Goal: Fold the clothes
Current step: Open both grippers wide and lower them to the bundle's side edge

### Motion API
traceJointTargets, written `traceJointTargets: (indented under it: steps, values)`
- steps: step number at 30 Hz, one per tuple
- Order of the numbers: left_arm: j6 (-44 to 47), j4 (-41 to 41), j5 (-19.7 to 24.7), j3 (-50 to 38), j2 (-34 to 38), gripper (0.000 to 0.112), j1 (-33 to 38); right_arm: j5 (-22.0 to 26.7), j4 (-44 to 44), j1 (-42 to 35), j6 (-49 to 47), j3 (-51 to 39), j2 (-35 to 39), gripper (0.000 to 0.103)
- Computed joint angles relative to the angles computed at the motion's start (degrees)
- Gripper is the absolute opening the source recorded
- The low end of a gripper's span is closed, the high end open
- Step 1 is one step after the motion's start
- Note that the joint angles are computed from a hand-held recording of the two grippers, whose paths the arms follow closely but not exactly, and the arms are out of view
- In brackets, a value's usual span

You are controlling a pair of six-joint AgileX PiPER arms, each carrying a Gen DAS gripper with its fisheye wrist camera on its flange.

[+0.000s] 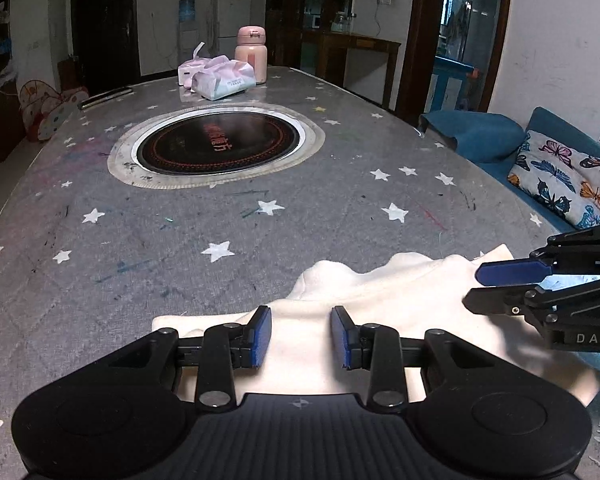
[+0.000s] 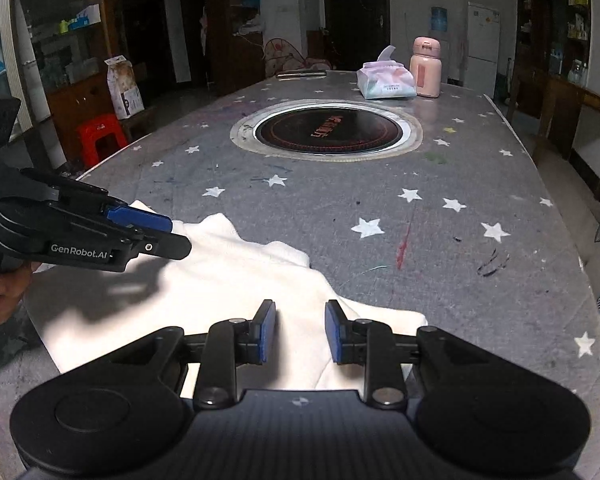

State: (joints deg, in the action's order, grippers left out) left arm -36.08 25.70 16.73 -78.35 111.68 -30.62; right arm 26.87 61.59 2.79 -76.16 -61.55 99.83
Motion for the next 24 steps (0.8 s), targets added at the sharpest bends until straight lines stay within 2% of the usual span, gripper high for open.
traceJointTargets:
  steps: [8,12,14,20,22,24]
  values:
    - [-1.8,1.2,0.2,0.9,-1.4,0.038,-0.2,-0.7,-2.4,1.1,1.9,0.5,-1.9,0.028]
    - [-7.3,6.3,0.2,2.9,-3.3,0.049,-0.7,-0.4,-3.4,2.2,2.2,1.5,-3.7,0.039]
    - [-10.6,9.1,0.2,4.4,-4.6,0.052,-0.8,-0.2,-3.5,3.0,1.8,2.4,-5.0,0.04]
    - [-20.7,18.3,0.2,10.2,-9.3,0.062,-0.3,-0.2,-2.4,6.1,0.1,5.1,-8.1,0.054]
    - [-23.6,20.8,0.7,11.9,-10.8,0.068,-0.1,-0.3,-1.9,7.2,-0.2,5.9,-8.9,0.055]
    - [-26.4,23.1,1.3,13.4,-12.0,0.073,-0.1,-0.5,-1.3,8.2,-0.7,6.6,-9.3,0.061]
